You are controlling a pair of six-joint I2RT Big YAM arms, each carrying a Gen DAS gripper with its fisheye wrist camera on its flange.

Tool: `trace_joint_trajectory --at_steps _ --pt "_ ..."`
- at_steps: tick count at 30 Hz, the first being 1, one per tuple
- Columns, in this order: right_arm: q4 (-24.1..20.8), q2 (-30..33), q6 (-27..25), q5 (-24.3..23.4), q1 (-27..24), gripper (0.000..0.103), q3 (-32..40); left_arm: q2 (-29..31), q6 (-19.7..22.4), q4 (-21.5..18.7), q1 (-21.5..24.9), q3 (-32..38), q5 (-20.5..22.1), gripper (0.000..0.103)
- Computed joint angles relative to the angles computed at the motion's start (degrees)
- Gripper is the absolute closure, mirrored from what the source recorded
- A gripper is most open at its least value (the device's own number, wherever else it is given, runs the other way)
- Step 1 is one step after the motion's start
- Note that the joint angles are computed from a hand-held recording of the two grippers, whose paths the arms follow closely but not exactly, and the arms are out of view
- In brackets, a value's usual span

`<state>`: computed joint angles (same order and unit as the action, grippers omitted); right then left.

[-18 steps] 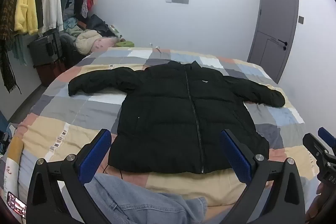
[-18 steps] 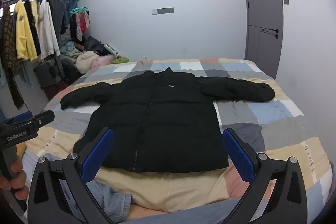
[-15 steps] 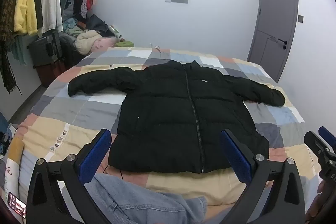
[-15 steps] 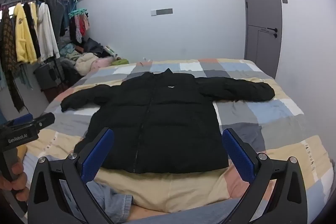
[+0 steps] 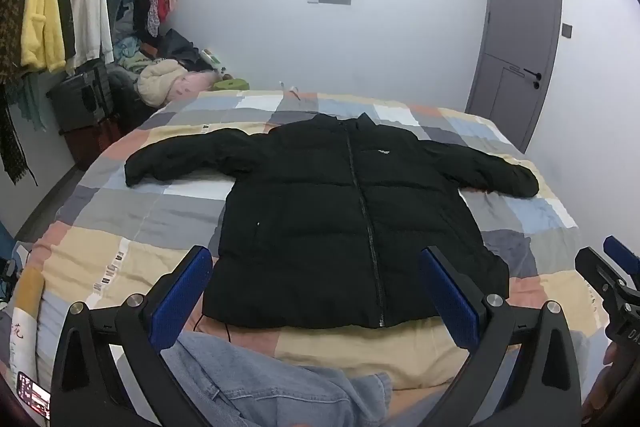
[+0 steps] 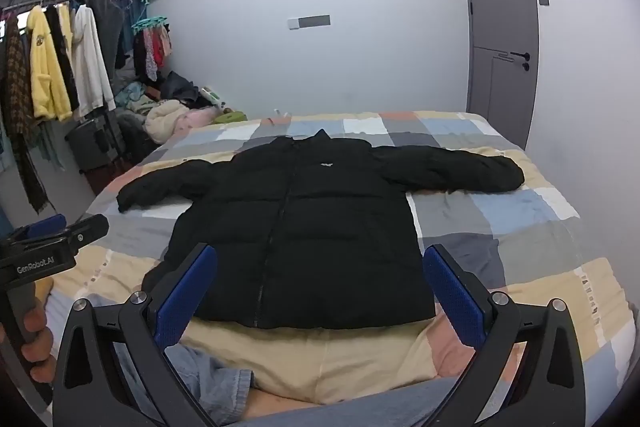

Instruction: Fold large clothes

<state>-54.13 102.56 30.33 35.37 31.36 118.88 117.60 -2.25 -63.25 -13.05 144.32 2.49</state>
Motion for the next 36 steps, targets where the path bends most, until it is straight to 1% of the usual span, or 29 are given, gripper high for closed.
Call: trace_joint_trajectory --at_steps 2,7,10,18,30,36 --pt "0.27 -0.22 0.04 -0.03 -0.02 0.000 -0.34 -0.15 -0.02 0.13 0.00 -0.23 -0.14 0.000" --pt "1.00 -0.46 -0.07 -0.46 -0.20 0.000 -0.94 0.49 -0.05 -1.00 -0.04 1.18 0.04 0.000" --pt "0.33 -0.17 0.01 0.09 -0.10 0.000 -0.52 0.75 0.02 -1.54 -0.05 1.80 0.05 0.000" --pt "0.20 -0.22 0.83 -0.14 -0.10 0.000 -0.82 1.35 0.01 -2.05 -0.05 2.94 0.39 0.000" --pt "0.09 -0.54 1.47 0.42 0.21 0.000 -1.37 1.43 0.06 -2.23 0.13 2.74 0.61 0.000" --pt "-0.21 -0.62 2.05 0.24 0.13 0.000 -1.73 2.39 -0.12 -3.68 0.25 4.35 0.69 0.000"
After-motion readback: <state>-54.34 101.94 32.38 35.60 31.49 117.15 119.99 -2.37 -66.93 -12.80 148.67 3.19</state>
